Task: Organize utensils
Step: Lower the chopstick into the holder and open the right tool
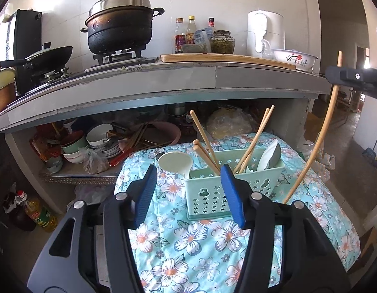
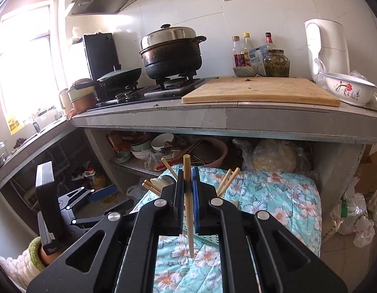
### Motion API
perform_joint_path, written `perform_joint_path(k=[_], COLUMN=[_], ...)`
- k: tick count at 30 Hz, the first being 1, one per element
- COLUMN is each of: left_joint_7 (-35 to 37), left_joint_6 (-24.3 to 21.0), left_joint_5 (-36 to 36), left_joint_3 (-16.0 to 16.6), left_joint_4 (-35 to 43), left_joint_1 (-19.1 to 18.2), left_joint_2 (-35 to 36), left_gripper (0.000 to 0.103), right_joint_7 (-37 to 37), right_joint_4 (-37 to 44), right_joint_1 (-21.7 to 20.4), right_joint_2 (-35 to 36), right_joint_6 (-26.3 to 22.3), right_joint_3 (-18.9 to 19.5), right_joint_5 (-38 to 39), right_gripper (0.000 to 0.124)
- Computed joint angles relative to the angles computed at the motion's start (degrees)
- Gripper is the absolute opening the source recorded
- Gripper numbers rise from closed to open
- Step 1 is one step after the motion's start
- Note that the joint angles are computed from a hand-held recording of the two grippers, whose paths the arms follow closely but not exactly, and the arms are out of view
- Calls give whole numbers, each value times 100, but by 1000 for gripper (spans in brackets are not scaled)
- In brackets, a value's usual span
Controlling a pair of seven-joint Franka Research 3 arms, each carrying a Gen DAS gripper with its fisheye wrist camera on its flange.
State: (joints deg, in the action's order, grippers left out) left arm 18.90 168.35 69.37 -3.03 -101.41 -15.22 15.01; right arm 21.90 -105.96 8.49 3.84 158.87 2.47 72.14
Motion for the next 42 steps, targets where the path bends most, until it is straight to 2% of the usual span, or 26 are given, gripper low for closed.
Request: perform_joint_path(k=[14,20,25,33,39,42], left_joint_7=[-81,-256,-590,-1245,-1550,-1643], left_joint_6=[-168,-55,211,270,262,283], left_joint_5=[113,135,197,426,575,657], left_joint_3=[10,-12,3,-29,-92,-117], left_joint_4=[-115,-356,-808,-1456,-1707,-1730], left_joint_1=[101,199,303,491,670,730], left_joint_2=[-100,-195,-324,-573,-695,-713], left_gripper=[52,52,52,52,52,52], right_joint_7=[265,398,507,865,1586,1717], right_joint_4=[797,1283,1760,2327,2331,2105], right_joint_1=[24,43,38,-22,135,-54], right_joint_2=[440,780,1210,1924,2280,2216], right_joint_6=[154,530,981,1362,1536,1454], right_joint_3=[204,349,527,843,689,879], right_joint_5=[-444,-805,-1283,-2121,-3115,-3262], right_gripper=[6,6,6,6,6,7])
